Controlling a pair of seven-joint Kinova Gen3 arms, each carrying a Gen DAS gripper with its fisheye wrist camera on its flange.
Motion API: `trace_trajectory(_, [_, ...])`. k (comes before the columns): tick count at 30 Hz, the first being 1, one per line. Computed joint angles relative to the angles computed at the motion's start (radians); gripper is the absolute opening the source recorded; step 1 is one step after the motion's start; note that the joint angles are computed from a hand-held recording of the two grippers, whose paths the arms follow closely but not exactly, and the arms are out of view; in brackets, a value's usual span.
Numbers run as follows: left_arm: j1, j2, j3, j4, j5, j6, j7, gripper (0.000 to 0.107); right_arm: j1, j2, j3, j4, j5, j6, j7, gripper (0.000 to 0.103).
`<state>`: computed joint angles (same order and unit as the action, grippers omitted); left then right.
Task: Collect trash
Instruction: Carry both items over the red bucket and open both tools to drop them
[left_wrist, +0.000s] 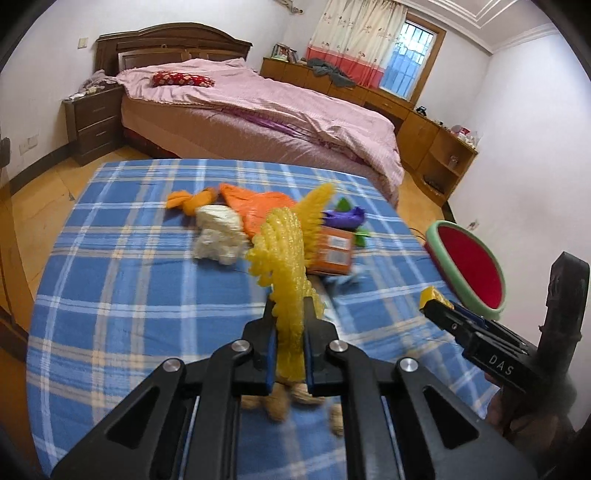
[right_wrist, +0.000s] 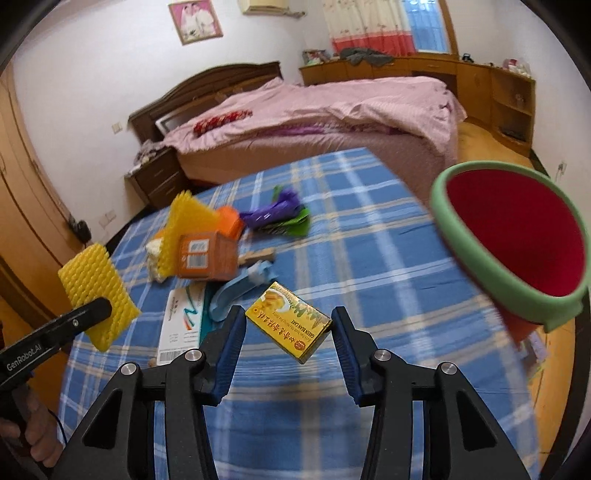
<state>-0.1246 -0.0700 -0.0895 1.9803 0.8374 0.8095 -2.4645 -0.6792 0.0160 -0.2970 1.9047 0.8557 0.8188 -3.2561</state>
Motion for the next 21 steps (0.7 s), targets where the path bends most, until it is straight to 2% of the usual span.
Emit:
trace_trajectory(5, [0.036,-0.002,0.033,-0.03,-0.023,0.051,0.06,0.01,0.028,-0.08,-0.016,0.046,-0.003,0.037,-0.027,0.049])
trace_trajectory(11, [0.121,0.033,0.1,-0.079,-0.023,0.041,0.102,0.01,0.117,-0.167,-0.045,0.09,-0.047,0.096,0.002,0.049])
trace_trajectory(18, [0.252,0.144,0.21,-0.203,-0.164,-0.052,0.283,0.01,0.247,-0.274,-0.019,0.17,-0.111,0.066,0.055,0.049])
trace_trajectory(21, [0.288,0.208,0.241,-0.272,-0.207,-0.053,0.354,0.01,0.302,-0.308,0.019,0.205,-0.14,0.017,0.091,0.049])
